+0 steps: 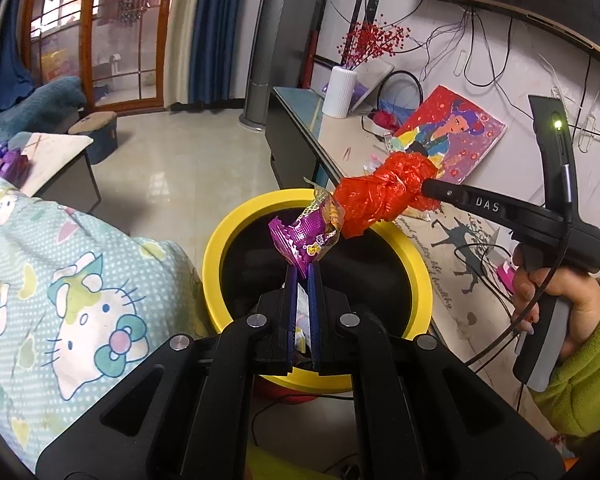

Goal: Collect trash
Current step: 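Open both tools to drop the wrapper and red bag into the bin, then move both tools back to the blue glove and chocolate bar on the bed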

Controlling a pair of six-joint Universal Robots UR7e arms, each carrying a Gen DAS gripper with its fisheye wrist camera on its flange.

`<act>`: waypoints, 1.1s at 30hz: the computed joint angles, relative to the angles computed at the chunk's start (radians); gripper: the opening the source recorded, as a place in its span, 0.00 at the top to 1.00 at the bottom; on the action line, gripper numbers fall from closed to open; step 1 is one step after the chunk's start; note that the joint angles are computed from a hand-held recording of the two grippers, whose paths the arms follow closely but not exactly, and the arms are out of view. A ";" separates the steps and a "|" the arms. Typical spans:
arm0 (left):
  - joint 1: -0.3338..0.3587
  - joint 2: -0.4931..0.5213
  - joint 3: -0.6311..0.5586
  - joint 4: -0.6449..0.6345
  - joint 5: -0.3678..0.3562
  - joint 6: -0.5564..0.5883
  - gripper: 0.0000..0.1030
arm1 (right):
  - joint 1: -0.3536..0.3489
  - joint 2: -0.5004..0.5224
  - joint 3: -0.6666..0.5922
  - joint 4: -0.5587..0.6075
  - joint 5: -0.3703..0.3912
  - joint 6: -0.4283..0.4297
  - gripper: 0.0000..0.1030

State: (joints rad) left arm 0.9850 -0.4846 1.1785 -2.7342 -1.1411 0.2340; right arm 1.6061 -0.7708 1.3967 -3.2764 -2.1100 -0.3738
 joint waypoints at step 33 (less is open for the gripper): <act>-0.001 0.002 -0.022 -0.021 0.014 -0.052 0.18 | 0.028 -0.004 0.016 -0.039 0.071 -0.031 0.50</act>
